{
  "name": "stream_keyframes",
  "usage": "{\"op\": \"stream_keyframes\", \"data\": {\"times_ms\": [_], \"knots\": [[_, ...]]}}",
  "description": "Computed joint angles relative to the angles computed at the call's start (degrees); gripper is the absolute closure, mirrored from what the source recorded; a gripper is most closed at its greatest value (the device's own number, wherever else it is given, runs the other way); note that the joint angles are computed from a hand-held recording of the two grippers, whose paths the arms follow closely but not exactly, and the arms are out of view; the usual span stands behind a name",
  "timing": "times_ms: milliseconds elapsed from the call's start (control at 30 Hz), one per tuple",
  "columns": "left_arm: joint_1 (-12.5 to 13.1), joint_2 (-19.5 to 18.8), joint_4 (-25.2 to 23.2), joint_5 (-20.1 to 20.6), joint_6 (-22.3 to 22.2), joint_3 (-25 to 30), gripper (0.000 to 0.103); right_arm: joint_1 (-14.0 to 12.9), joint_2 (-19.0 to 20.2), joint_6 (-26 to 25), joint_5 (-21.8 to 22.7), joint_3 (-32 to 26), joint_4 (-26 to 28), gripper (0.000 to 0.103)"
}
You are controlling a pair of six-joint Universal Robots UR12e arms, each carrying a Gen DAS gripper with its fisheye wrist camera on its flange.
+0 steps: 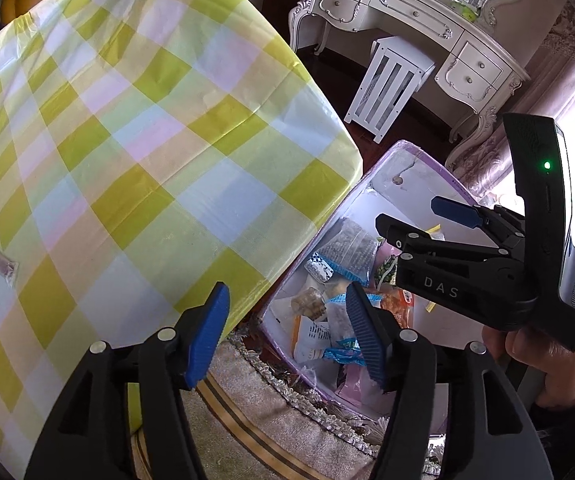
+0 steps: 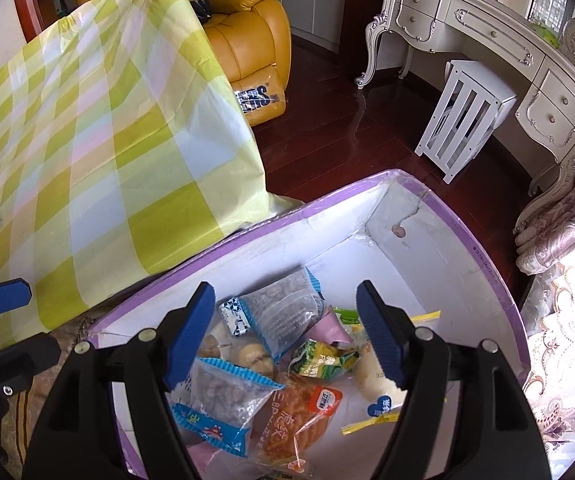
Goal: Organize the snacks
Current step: 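Open the left gripper to drop the blue-white carton into the box, then move both open grippers back over the last snacks on the table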
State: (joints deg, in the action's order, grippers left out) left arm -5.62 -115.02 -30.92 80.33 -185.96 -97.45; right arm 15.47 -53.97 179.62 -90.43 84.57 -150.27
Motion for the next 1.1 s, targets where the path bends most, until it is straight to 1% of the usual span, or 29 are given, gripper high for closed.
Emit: {"op": "stream_keyframes", "data": {"times_ms": [100,200,300,400,467,533,667,700,867,1100], "knots": [[0.8,0.64,1.45,1.44,-1.4,-0.93,0.039,0.4,0.0,-0.42,0.18,-0.38,-0.09,0.029],[2.0,1.36,2.87,2.54,-3.24,-2.03,0.037,0.81,0.0,-0.86,0.53,-0.8,-0.01,0.029],[3.16,2.15,4.25,4.66,-5.45,-3.22,0.033,1.19,0.0,-1.23,1.59,-1.19,0.12,0.029],[4.52,3.06,5.64,6.54,-7.81,-4.6,0.031,1.81,0.13,-2.01,1.74,-1.8,0.42,0.029],[5.4,3.73,6.54,8.25,-9.24,-5.51,0.031,2.19,0.25,-2.23,1.97,-2.24,0.69,0.029],[6.23,4.41,7.45,10.46,-10.66,-6.44,0.027,2.52,0.36,-2.41,2.29,-2.66,0.79,0.028],[8.11,5.87,9.02,15.5,-13.97,-8.53,0.023,3.11,0.5,-2.91,2.9,-3.38,1.11,0.027],[8.73,6.3,9.28,16.24,-14.95,-9.15,0.022,3.3,0.56,-3.06,2.98,-3.55,1.14,0.027],[11.77,8.52,10.17,18.96,-19.35,-12.12,0.019,4.19,0.95,-3.9,3.6,-4.61,1.64,0.027],[14.76,10.84,11.1,21.37,-22.83,-15.31,0.015,5.52,1.51,-5.31,4.49,-6.11,2.0,0.027]]}}
